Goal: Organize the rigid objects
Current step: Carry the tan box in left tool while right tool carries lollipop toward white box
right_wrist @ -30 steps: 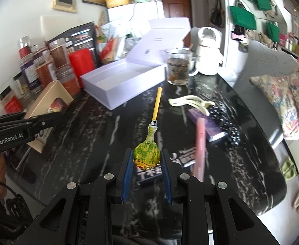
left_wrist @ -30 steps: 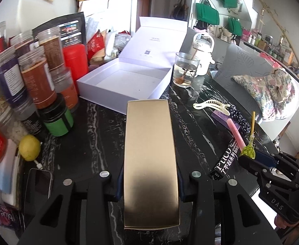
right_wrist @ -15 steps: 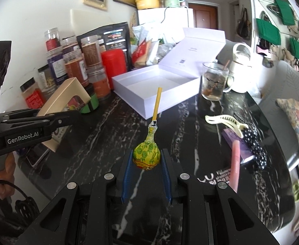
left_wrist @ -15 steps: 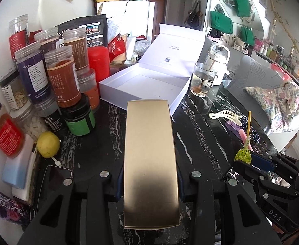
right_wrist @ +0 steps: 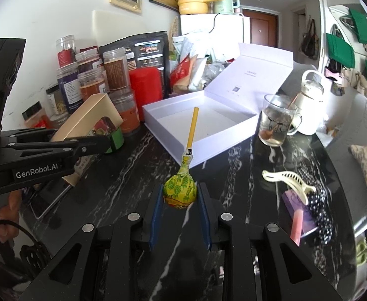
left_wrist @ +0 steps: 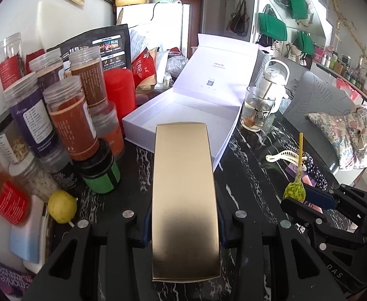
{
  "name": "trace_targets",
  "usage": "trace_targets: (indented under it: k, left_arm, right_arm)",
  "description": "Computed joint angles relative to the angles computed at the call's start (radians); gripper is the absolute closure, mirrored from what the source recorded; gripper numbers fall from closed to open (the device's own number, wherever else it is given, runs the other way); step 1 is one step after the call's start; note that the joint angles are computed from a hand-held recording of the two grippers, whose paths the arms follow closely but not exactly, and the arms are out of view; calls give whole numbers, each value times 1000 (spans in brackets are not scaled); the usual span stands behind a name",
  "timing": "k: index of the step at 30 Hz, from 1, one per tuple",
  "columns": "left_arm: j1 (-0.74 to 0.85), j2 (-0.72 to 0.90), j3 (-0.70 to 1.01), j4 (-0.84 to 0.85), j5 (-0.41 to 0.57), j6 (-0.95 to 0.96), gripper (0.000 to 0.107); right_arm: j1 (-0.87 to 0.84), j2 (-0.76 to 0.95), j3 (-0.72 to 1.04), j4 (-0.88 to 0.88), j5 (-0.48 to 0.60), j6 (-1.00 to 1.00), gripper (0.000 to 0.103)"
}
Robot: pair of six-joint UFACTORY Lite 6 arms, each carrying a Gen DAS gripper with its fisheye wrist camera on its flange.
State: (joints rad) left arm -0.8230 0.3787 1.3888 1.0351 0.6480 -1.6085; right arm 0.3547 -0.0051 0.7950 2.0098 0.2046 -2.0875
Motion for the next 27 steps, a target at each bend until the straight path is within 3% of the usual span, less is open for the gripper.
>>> trace_targets:
  k: [15, 27]
  left_arm:
    - [133, 225, 345, -146, -27, 314, 69]
    - [235, 449, 714, -327, -11, 559, 69]
  right_arm:
    - [9, 246, 351, -351, -58, 325, 77]
    - [-7, 484, 707, -1010, -54, 948, 77]
